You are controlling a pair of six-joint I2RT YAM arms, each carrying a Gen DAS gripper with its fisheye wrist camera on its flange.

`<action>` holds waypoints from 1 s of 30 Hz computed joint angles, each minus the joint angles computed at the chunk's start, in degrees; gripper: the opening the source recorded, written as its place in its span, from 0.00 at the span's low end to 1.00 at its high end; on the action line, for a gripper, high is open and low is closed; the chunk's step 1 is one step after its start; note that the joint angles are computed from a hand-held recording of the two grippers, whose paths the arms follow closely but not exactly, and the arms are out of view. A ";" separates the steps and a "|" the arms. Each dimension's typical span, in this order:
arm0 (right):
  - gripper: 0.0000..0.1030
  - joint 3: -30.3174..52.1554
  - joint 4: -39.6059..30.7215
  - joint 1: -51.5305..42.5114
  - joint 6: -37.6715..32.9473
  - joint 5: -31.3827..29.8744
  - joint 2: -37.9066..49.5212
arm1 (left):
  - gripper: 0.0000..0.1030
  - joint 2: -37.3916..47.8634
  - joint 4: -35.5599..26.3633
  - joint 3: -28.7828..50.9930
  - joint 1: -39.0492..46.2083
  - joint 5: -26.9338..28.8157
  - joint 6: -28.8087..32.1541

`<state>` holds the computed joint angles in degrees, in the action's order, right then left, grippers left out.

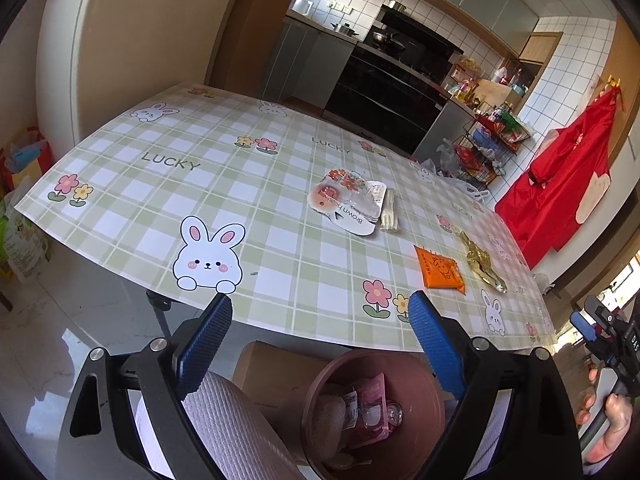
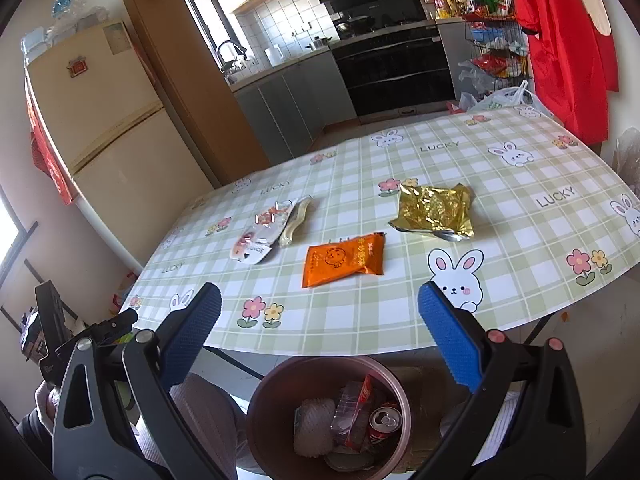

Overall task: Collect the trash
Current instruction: 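Grasp the white flower-print packet with the left gripper while the right approaches the orange packet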

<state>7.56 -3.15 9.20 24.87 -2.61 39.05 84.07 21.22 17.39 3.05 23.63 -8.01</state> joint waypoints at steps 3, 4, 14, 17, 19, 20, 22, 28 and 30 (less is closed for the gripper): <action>0.95 -0.73 4.76 -2.21 -1.13 -1.92 5.18 | 0.85 4.76 1.62 2.77 -4.02 -3.60 1.05; 0.95 -0.96 6.22 -2.88 -1.55 -2.37 6.69 | 0.85 6.62 1.13 4.45 -5.55 -4.79 1.92; 0.95 0.34 25.83 -8.99 -5.73 -7.76 28.93 | 0.81 24.82 -3.70 25.53 -17.11 -14.56 6.51; 0.95 1.66 31.33 -11.77 -6.56 -10.54 36.66 | 0.72 30.07 -8.75 34.56 -18.21 -14.02 6.44; 0.95 2.87 34.42 -13.74 -7.16 -12.26 41.48 | 0.62 33.73 -11.36 40.77 -18.17 -12.41 5.20; 0.95 3.45 35.48 -14.40 -7.33 -12.81 43.29 | 0.59 35.45 -12.29 43.71 -18.43 -12.14 4.91; 0.95 4.82 37.58 -15.76 -7.48 -13.98 47.02 | 0.46 39.44 -14.42 50.28 -19.37 -12.86 5.19; 0.95 8.73 40.71 -18.39 -8.24 -16.23 55.38 | 0.21 50.99 -22.83 69.19 -22.01 -15.54 8.38; 0.95 9.79 40.92 -18.92 -8.81 -16.46 57.40 | 0.21 54.33 -25.30 74.32 -22.30 -16.20 9.13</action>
